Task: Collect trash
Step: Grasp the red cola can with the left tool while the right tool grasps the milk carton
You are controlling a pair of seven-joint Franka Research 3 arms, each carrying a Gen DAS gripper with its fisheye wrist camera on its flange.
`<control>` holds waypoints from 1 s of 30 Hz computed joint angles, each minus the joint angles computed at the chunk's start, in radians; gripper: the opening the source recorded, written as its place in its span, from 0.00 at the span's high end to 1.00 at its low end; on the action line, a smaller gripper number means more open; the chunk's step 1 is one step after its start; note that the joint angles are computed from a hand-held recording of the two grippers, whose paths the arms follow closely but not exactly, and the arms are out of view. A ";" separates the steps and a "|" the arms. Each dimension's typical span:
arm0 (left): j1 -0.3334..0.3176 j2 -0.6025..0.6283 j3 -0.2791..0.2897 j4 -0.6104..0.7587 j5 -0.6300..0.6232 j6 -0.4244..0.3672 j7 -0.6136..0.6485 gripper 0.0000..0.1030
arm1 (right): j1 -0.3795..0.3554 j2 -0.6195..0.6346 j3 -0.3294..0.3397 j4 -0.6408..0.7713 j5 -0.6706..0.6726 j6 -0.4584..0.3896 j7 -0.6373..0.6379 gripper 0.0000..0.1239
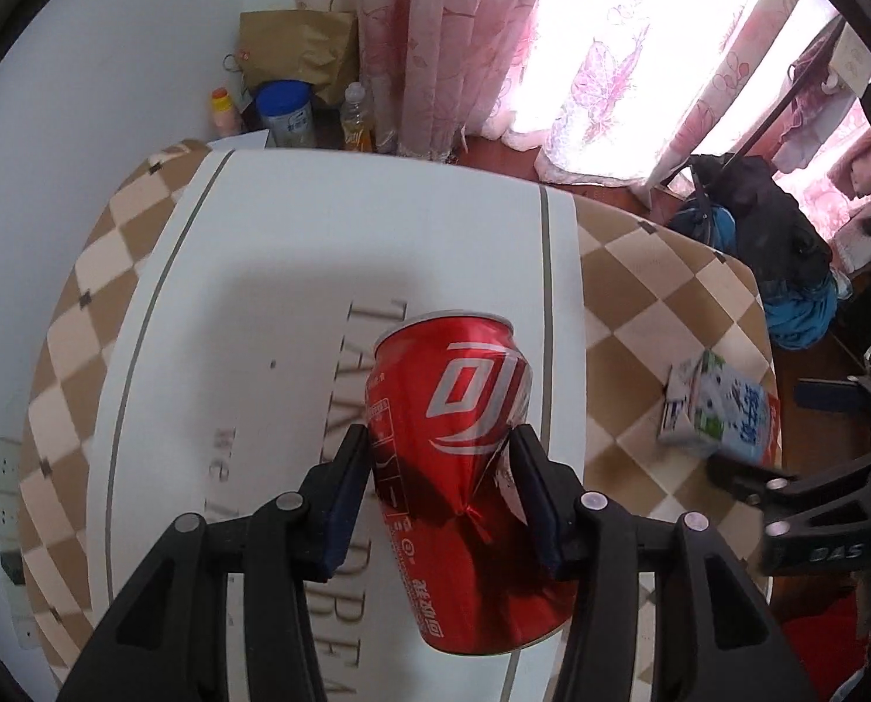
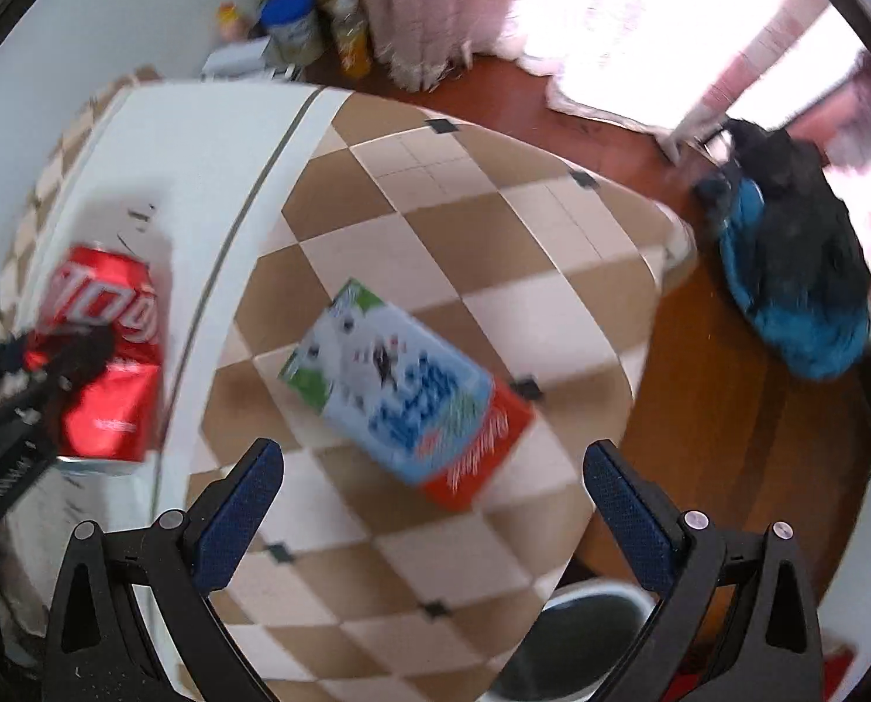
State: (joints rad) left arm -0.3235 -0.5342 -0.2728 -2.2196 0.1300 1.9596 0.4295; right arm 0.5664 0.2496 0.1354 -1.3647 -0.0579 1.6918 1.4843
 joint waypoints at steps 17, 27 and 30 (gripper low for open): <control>-0.013 0.020 -0.056 0.068 0.084 -0.063 -0.035 0.58 | -0.024 -0.076 -0.005 -0.178 0.100 0.157 0.067 0.47; -0.071 0.026 -0.153 0.228 0.142 -0.193 -0.110 0.58 | -0.116 -0.481 0.011 -0.594 0.209 0.346 0.196 0.49; -0.088 0.064 -0.200 0.325 0.171 -0.233 -0.142 0.58 | -0.145 -0.620 0.002 -0.678 0.276 0.343 0.203 0.49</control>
